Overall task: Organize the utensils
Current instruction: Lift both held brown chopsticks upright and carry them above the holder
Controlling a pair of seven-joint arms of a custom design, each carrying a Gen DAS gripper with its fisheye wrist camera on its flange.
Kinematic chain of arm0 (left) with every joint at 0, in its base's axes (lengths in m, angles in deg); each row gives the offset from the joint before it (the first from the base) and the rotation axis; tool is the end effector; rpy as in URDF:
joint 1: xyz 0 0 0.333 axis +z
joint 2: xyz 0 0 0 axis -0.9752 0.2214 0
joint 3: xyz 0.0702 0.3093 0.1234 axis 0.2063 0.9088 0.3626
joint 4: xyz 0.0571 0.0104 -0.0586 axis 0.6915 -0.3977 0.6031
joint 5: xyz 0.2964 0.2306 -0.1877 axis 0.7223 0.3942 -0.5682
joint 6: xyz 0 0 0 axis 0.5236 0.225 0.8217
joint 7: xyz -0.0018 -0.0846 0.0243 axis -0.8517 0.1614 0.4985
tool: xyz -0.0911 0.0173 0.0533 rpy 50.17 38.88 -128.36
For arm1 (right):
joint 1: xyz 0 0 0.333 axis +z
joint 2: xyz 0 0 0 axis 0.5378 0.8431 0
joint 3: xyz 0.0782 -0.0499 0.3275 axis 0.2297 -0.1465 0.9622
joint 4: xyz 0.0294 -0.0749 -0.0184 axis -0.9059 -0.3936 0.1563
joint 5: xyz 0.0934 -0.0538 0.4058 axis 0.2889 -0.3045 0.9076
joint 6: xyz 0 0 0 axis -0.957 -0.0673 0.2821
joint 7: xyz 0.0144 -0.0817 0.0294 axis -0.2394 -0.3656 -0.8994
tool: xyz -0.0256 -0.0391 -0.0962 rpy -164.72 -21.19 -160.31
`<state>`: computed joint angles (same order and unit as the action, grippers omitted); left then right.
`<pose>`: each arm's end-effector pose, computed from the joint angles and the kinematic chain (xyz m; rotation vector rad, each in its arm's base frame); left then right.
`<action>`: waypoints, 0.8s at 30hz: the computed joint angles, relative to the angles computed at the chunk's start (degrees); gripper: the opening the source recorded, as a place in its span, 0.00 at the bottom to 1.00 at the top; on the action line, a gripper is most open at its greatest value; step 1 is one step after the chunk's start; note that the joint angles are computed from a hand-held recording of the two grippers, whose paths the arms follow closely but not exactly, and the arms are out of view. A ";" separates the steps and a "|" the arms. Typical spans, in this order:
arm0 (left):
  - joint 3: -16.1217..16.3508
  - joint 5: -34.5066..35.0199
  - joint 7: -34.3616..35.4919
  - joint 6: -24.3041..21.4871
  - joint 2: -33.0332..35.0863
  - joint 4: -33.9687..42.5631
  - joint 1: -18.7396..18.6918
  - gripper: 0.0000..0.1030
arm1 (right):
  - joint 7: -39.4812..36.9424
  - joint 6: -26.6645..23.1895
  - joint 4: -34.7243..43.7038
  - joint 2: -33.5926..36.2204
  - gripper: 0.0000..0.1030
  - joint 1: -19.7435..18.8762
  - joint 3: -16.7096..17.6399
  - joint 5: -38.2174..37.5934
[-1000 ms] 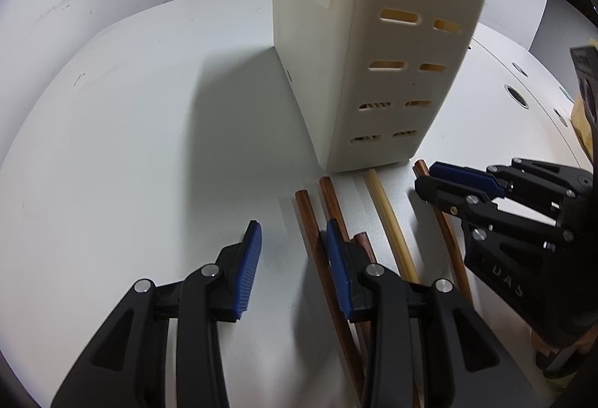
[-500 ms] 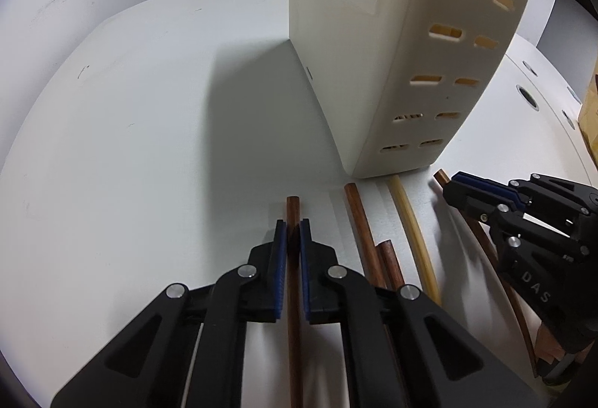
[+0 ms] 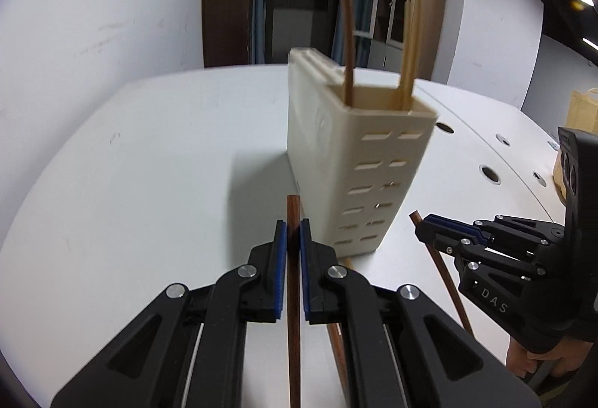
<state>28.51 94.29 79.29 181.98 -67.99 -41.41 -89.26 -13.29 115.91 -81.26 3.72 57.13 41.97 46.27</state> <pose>0.5652 -0.2668 0.5290 -1.8538 1.4866 -0.7564 0.6467 0.3634 0.5384 -2.1025 0.9849 -0.3083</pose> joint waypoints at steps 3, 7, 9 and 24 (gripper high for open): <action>-0.28 1.98 -1.68 -0.04 -0.66 0.18 -0.27 0.07 | -2.63 1.41 -0.63 -1.13 0.06 -0.83 1.18 2.19; -0.23 3.77 -3.03 0.90 -2.31 -0.46 0.30 0.07 | -5.98 3.55 -1.31 -2.69 0.06 -1.45 2.44 5.89; -0.56 5.11 -4.04 0.76 -2.53 0.01 0.41 0.07 | -8.40 4.11 -1.31 -3.33 0.06 -2.01 3.42 8.70; -1.06 8.80 -4.29 -0.77 -1.80 4.71 -0.04 0.07 | -15.72 5.47 -0.08 -6.16 0.06 -2.12 4.27 16.65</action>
